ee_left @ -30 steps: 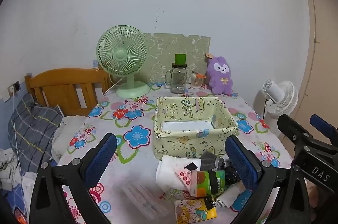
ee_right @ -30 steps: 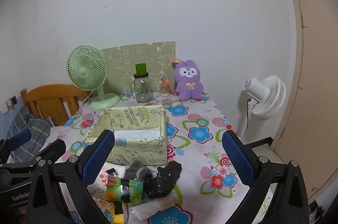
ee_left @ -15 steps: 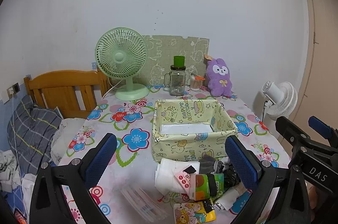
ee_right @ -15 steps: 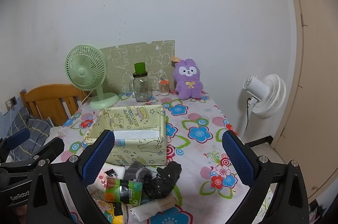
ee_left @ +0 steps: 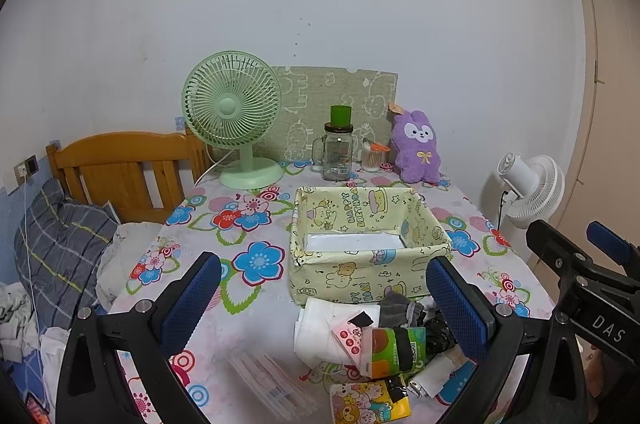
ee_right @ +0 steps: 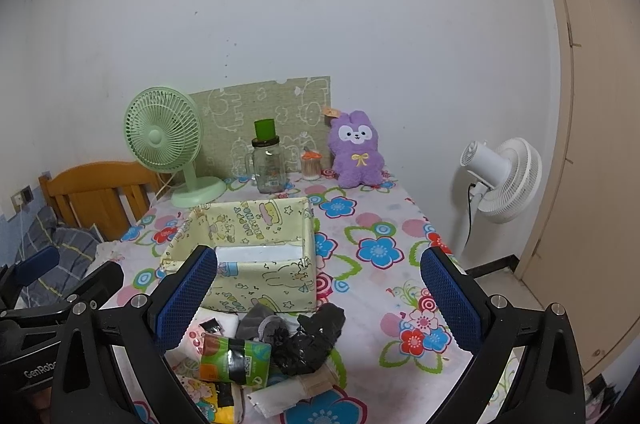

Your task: Organize soft objects

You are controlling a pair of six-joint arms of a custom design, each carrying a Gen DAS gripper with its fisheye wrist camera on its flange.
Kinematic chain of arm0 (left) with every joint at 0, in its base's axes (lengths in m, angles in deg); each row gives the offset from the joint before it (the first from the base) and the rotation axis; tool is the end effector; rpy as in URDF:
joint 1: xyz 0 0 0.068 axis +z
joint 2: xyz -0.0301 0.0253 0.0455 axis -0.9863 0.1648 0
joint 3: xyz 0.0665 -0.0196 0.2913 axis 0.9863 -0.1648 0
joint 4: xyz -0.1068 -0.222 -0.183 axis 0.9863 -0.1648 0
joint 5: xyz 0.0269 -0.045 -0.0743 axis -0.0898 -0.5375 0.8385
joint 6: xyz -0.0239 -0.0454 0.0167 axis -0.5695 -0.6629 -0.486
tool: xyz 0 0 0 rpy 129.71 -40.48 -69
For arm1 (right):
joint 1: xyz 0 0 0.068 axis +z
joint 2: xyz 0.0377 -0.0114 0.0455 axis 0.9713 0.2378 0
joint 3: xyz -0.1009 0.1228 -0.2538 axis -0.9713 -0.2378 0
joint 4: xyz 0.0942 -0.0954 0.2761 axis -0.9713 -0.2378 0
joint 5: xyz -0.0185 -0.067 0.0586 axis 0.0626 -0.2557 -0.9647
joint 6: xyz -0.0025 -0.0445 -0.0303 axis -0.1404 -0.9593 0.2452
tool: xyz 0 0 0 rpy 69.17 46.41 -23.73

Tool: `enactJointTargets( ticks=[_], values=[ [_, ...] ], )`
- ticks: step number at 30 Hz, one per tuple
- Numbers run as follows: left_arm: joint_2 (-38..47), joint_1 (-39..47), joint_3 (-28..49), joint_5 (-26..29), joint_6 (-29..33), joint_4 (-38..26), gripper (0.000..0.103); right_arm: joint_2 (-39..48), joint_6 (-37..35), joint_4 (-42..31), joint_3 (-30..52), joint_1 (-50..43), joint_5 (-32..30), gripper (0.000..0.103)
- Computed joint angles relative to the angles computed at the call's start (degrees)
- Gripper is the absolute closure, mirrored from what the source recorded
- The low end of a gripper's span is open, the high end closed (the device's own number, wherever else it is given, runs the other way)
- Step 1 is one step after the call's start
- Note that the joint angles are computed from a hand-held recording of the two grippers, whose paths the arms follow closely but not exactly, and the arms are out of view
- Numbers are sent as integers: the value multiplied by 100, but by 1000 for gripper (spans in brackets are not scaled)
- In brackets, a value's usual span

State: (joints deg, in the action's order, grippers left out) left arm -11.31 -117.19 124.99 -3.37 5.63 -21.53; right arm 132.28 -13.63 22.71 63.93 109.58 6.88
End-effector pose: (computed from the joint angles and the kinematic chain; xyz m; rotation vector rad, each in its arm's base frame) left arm 0.2839 -0.1893 0.3105 -0.0057 2.0495 -0.0485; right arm 0.2755 0.1610 0.3320 0.0963 2.0314 0.0907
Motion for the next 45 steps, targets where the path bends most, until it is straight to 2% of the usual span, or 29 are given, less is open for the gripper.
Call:
enactJointTargets(
  ticks=[45],
  values=[
    [25,-177,-344,-142,-22,346,5,-7,163,138,-155,44,-93,3]
  ],
)
